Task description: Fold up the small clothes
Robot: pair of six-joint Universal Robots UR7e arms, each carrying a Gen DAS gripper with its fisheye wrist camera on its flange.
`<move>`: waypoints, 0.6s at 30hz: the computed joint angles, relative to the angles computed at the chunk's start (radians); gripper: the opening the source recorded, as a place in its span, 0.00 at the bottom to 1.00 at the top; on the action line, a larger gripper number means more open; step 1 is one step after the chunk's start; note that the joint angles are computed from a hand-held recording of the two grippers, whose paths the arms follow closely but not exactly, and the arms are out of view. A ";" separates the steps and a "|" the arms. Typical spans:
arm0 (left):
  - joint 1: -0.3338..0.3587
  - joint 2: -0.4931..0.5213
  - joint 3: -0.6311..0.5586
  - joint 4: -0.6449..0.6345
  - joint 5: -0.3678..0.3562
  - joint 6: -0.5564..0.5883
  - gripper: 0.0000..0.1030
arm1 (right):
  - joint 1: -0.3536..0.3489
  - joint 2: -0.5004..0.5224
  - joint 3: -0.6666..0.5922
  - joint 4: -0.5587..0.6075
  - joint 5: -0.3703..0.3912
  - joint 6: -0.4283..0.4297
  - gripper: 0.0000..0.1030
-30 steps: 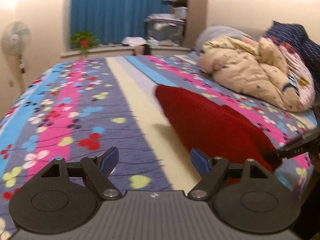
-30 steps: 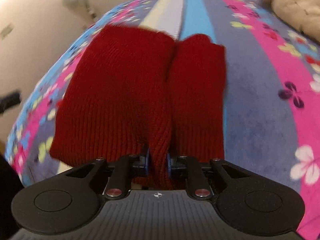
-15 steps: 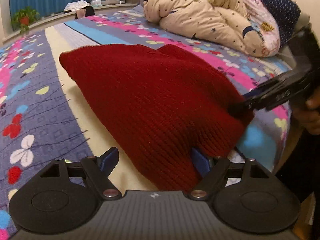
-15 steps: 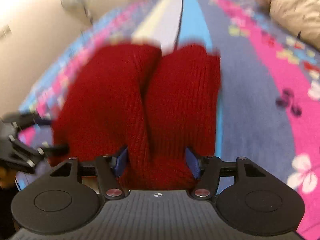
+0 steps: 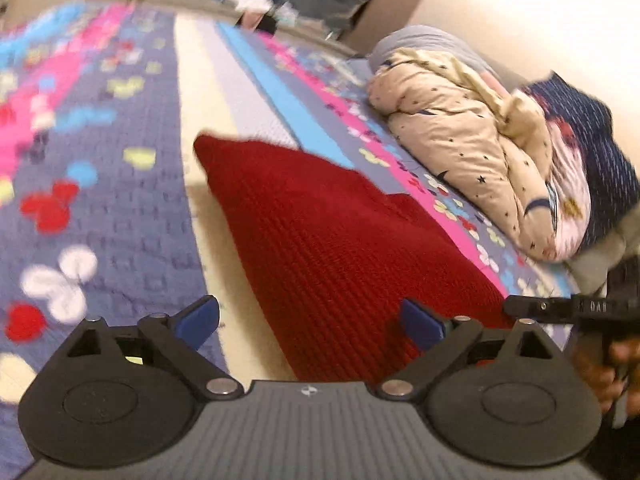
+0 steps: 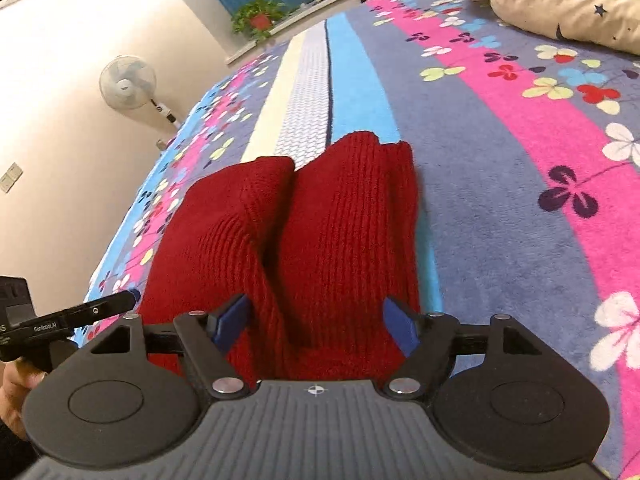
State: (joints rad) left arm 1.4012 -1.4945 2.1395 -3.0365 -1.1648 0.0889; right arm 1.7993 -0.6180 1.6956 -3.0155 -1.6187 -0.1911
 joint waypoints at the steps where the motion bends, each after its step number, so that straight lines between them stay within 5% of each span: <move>1: 0.025 0.013 -0.022 0.020 -0.043 -0.038 0.97 | -0.003 0.000 0.000 -0.008 0.008 0.023 0.74; 6: 0.113 0.073 -0.116 0.058 -0.177 -0.162 0.99 | -0.019 0.014 -0.006 -0.127 -0.037 0.178 0.74; 10: 0.144 0.121 -0.167 0.058 -0.235 -0.187 1.00 | -0.001 0.048 -0.062 0.027 -0.133 0.126 0.76; 13: 0.171 0.158 -0.196 0.059 -0.294 -0.213 1.00 | 0.010 0.072 -0.089 0.090 -0.179 0.114 0.90; 18: 0.194 0.208 -0.234 0.072 -0.368 -0.223 0.95 | 0.007 0.095 -0.117 0.119 -0.158 0.164 0.85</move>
